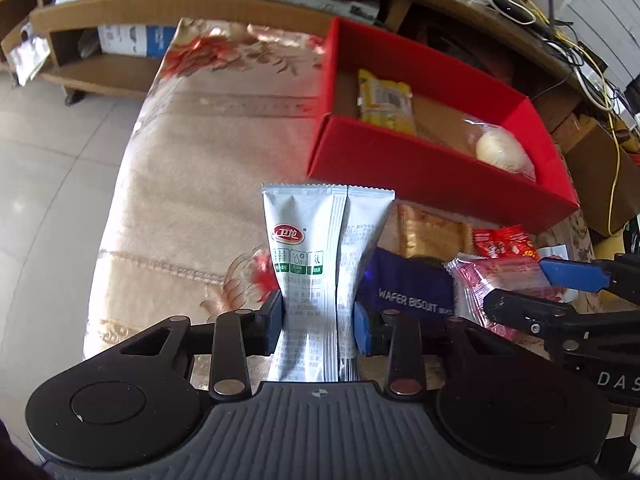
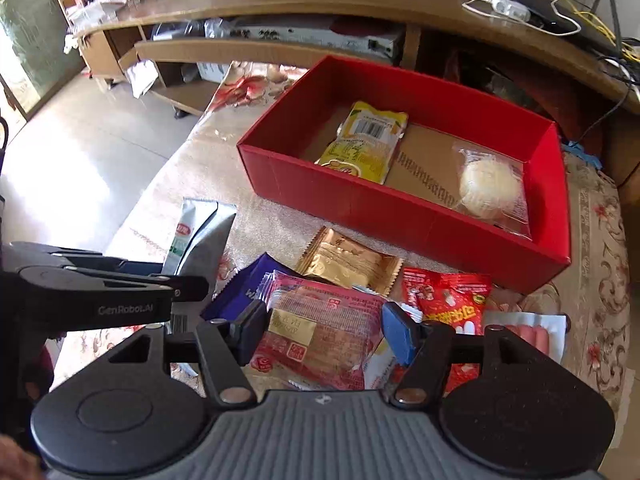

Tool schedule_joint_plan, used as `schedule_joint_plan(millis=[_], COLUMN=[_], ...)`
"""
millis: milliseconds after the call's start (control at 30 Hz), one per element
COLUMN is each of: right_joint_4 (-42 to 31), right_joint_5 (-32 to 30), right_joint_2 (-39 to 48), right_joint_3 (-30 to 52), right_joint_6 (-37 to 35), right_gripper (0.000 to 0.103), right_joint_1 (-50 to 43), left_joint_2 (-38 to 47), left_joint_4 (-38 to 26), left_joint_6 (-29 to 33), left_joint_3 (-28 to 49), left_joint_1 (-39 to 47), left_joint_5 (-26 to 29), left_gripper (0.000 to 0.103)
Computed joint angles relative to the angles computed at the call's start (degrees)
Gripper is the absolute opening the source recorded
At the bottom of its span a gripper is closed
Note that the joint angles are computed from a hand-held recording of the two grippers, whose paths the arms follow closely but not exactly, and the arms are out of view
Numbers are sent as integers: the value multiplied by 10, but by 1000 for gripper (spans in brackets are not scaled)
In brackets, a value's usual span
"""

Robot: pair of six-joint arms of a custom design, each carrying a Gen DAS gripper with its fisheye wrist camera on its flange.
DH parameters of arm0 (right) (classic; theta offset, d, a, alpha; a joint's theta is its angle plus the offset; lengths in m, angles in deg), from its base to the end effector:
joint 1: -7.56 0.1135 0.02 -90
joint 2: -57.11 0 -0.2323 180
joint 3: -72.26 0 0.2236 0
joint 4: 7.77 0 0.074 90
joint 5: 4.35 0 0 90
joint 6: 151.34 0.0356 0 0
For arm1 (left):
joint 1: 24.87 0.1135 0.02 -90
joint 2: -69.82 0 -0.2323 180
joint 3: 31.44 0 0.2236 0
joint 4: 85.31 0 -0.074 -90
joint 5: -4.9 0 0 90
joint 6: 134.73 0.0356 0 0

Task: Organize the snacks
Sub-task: 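Carry packet and pink cake into the red box and open both tools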

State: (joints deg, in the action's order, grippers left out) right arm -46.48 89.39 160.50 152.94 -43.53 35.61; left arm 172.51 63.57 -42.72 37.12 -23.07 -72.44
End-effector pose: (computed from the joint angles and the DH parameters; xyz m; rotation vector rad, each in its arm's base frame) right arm 0.2945 0.1543 0.1570 -0.2147 2.6428 0.1834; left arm 0.3017 0.0017 0.1159 0.0704 2.6899 -0.2786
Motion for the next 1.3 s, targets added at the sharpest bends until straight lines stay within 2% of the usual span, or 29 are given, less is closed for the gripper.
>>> schedule_joint_plan(millis=[200, 500, 633, 933, 1300], right_joint_4=[18, 29, 32, 43, 40], right_joint_5=[3, 4, 7, 14, 10], right_joint_2=[-18, -40, -41, -29, 21], right_joint_3=[-24, -28, -21, 0, 70], right_joint_6=[-1, -6, -4, -6, -9], right_gripper=[63, 63, 63, 63, 63], right_joint_1=[-31, -52, -59, -77, -134], left_joint_2=[-7, -44, -49, -19, 44], left_joint_4=[13, 39, 52, 59, 50], left_joint_6=[-18, -26, -34, -49, -57], left_joint_3=[6, -10, -3, 46, 136], left_joint_1=[-36, -50, -68, -106, -136], left_joint_5=[-23, -9, -21, -48, -65], left_gripper=[41, 40, 40, 40, 40])
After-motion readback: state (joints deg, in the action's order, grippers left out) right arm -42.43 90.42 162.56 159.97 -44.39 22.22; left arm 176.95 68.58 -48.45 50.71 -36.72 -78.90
